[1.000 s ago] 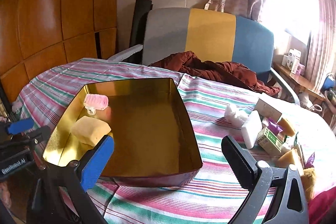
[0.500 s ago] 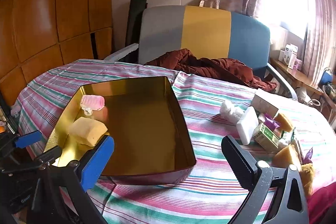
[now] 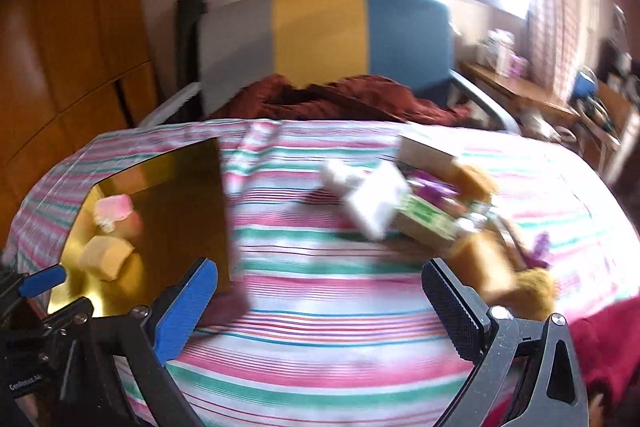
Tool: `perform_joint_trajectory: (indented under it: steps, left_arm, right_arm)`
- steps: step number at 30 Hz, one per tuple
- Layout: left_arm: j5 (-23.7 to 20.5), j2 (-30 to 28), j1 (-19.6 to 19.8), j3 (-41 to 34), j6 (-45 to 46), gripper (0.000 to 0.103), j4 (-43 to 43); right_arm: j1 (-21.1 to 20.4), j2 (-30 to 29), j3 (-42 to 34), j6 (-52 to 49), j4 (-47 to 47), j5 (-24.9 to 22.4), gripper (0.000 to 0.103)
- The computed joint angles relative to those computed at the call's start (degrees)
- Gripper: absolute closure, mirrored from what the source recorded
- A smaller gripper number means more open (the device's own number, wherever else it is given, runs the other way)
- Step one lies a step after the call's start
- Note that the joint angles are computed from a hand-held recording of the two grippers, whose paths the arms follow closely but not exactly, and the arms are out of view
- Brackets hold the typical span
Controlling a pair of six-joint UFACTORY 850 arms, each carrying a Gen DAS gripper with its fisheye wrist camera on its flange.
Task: Organize objects
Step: 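Move both grippers from the gold tray back toward the pile of items, then grasp the second yellow sponge with the left gripper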
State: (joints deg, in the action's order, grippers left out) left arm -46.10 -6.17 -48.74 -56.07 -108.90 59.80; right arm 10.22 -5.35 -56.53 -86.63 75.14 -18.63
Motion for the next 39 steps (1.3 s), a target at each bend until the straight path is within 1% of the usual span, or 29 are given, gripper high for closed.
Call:
perform_joint_trajectory:
  steps: [1, 4, 7, 10, 11, 13, 14, 15, 17, 18, 20, 21, 22, 25, 29, 32, 34, 35, 39]
  left_arm:
    - [0.4, -0.3, 0.2, -0.4, 0.4, 0.035, -0.2]
    - [3.7, -1.7, 1.5, -2.5, 3.3, 0.032, -2.0]
    - [7.7, -3.0, 2.7, -4.2, 6.1, 0.032, -3.5]
    - [10.7, -5.1, 3.2, -7.2, 10.3, 0.032, -5.0]
    - [12.3, -6.1, 3.5, -8.7, 12.9, 0.032, -6.3]
    - [15.0, -7.4, 4.0, -10.6, 15.2, 0.032, -7.3]
    - [16.8, -8.9, 4.4, -12.5, 18.0, 0.032, -8.8]
    - [17.8, -9.8, 4.7, -13.8, 20.2, 0.032, -10.3]
    - [21.3, -11.9, 5.7, -16.4, 24.7, 0.032, -14.0]
    - [23.4, -13.1, 6.4, -17.9, 28.0, 0.032, -17.1]
    - [25.8, -16.1, 7.4, -21.4, 35.0, 0.033, -24.1]
    - [26.7, -17.3, 7.7, -22.7, 38.2, 0.033, -27.3]
    - [27.3, -19.2, 8.2, -25.0, 43.4, 0.033, -32.4]
    - [26.4, -23.5, 8.7, -30.5, 50.4, 0.033, -39.2]
    - [24.4, -30.3, 9.5, -39.5, 59.1, 0.033, -48.7]
    - [21.7, -35.2, 10.3, -46.4, 61.4, 0.033, -53.8]
    - [20.7, -37.7, 10.9, -49.8, 63.1, 0.033, -57.1]
    - [18.9, -39.9, 11.2, -53.0, 62.7, 0.033, -58.1]
    - [15.4, -45.5, 12.3, -60.6, 63.0, 0.033, -63.3]
  right_arm:
    - [-1.5, -0.4, -0.9, 2.9, -2.4, -0.6, 0.0]
    - [-5.5, -1.6, -3.5, 10.1, -8.0, -1.4, 0.0]
    - [-8.6, -2.7, -5.7, 14.4, -10.6, -0.5, 0.0]
    - [-11.3, -4.5, -8.4, 22.4, -14.9, 0.3, 0.0]
    - [-12.0, -5.1, -9.2, 24.1, -15.5, 0.2, 0.0]
    - [-13.5, -6.6, -10.9, 28.6, -17.8, -0.3, 0.0]
    - [-14.1, -7.4, -11.8, 31.2, -19.3, -0.8, 0.0]
    - [-14.5, -8.0, -12.4, 32.5, -20.0, -1.4, 0.0]
    - [-15.6, -9.1, -13.7, 34.4, -20.8, -3.4, 0.0]
    - [-16.0, -9.7, -14.3, 34.9, -20.9, -4.2, 0.0]
    - [-16.4, -10.2, -14.5, 35.2, -20.9, -4.9, 0.0]
    - [-16.7, -10.6, -14.7, 35.1, -20.6, -5.2, 0.0]
    - [-16.9, -11.0, -15.0, 35.1, -20.2, -5.7, 0.0]
    - [-17.7, -11.8, -15.4, 34.3, -18.2, -7.3, 0.0]
    - [-18.8, -12.7, -16.2, 32.3, -14.8, -9.1, 0.0]
    - [-19.4, -13.1, -16.1, 30.0, -11.2, -9.9, 0.0]
    - [-19.9, -13.0, -15.6, 27.3, -7.6, -10.6, 0.0]
    - [-20.2, -13.1, -15.6, 26.8, -6.6, -11.1, 0.0]
    - [-20.8, -13.6, -15.9, 25.4, -4.3, -13.0, 0.0]
